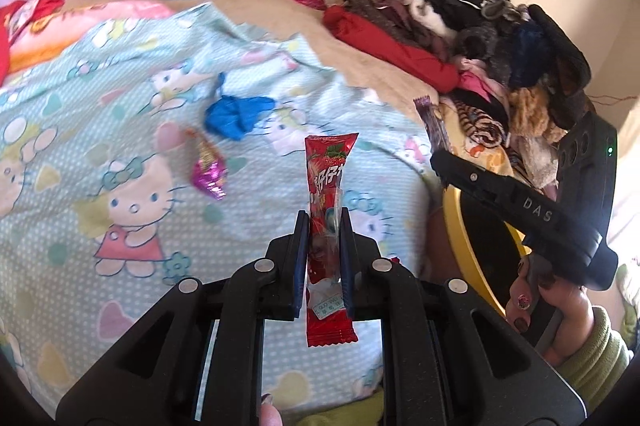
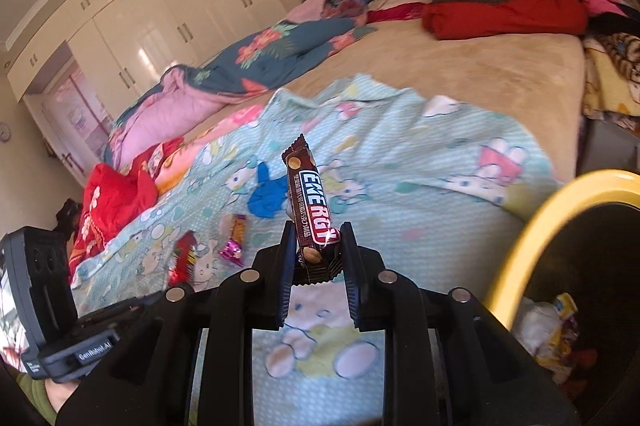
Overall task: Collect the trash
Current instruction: 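Carry the red candy stick and ENERGY bar over the yellow-rimmed bin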
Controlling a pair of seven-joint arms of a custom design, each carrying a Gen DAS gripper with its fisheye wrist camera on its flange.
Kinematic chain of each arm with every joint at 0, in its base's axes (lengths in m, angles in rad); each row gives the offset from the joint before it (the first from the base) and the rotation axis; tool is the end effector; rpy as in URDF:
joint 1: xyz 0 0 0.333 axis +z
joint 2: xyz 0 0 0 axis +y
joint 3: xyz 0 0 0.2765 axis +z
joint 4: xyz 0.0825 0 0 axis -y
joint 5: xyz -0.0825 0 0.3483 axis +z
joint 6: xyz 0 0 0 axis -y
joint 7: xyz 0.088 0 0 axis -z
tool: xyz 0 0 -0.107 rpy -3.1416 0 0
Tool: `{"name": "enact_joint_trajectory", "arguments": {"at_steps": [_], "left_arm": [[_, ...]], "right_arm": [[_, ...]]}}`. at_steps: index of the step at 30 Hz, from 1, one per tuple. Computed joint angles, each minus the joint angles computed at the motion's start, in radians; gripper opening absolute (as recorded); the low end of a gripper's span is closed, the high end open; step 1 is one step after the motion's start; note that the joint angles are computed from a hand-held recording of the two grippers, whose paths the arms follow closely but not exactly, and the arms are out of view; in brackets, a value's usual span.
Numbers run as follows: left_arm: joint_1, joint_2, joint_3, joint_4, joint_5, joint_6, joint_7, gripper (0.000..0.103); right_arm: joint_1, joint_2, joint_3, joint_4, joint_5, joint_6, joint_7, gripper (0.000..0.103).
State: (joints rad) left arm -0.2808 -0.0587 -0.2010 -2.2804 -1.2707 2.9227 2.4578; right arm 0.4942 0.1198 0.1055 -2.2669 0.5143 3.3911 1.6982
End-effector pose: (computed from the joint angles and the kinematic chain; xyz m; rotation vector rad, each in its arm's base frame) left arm 0.4730 -0.1806 0.4084 -1.7332 2.1310 -1.2616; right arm 0.4780 0.2586 0.4071 -1.4631 1.6182 -0.3145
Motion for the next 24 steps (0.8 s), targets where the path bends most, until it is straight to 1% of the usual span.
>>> {"name": "enact_joint_trajectory", "arguments": {"at_steps": [1, 3, 5, 6, 9, 12, 14, 17, 21, 23, 24], "left_arm": [[-0.002, -0.004, -0.003, 0.0, 0.002, 0.001, 0.0, 0.009], [-0.012, -0.011, -0.008, 0.003, 0.003, 0.006, 0.01, 0.009], [-0.021, -0.013, -0.011, 0.007, 0.009, 0.012, 0.01, 0.009], [-0.025, -0.014, -0.012, 0.011, 0.012, 0.011, 0.008, 0.009], [-0.039, -0.02, -0.015, 0.016, 0.021, 0.019, 0.008, 0.009], [-0.053, -0.025, -0.016, 0.018, 0.027, 0.021, 0.008, 0.009], [-0.062, -0.027, -0.017, 0.019, 0.035, 0.023, 0.005, 0.009], [-0.074, -0.027, -0.021, 0.024, 0.053, 0.024, -0.005, 0.009], [-0.088, -0.024, -0.024, 0.032, 0.072, 0.024, -0.014, 0.009], [-0.097, -0.022, -0.028, 0.036, 0.077, 0.026, -0.012, 0.009], [-0.101, -0.02, -0.031, 0.039, 0.081, 0.027, -0.012, 0.009]], "right_arm": [[0.007, -0.016, -0.008, -0.021, 0.012, 0.008, -0.005, 0.022], [0.079, -0.045, -0.062, -0.046, 0.131, 0.022, -0.099, 0.022], [0.117, -0.066, -0.08, -0.055, 0.264, 0.033, -0.214, 0.022], [0.113, -0.076, -0.074, -0.062, 0.293, 0.038, -0.238, 0.022], [0.078, -0.117, -0.04, -0.109, 0.318, 0.06, -0.246, 0.022], [0.04, -0.158, -0.026, -0.169, 0.235, 0.072, -0.156, 0.022], [0.01, -0.18, 0.0, -0.191, 0.255, 0.076, -0.168, 0.022], [-0.029, -0.209, 0.028, -0.224, 0.251, 0.08, -0.15, 0.022], [-0.07, -0.251, 0.046, -0.28, 0.214, 0.085, -0.1, 0.022], [-0.103, -0.27, 0.072, -0.302, 0.231, 0.087, -0.097, 0.022], [-0.103, -0.279, 0.065, -0.316, 0.216, 0.089, -0.077, 0.022]]}}
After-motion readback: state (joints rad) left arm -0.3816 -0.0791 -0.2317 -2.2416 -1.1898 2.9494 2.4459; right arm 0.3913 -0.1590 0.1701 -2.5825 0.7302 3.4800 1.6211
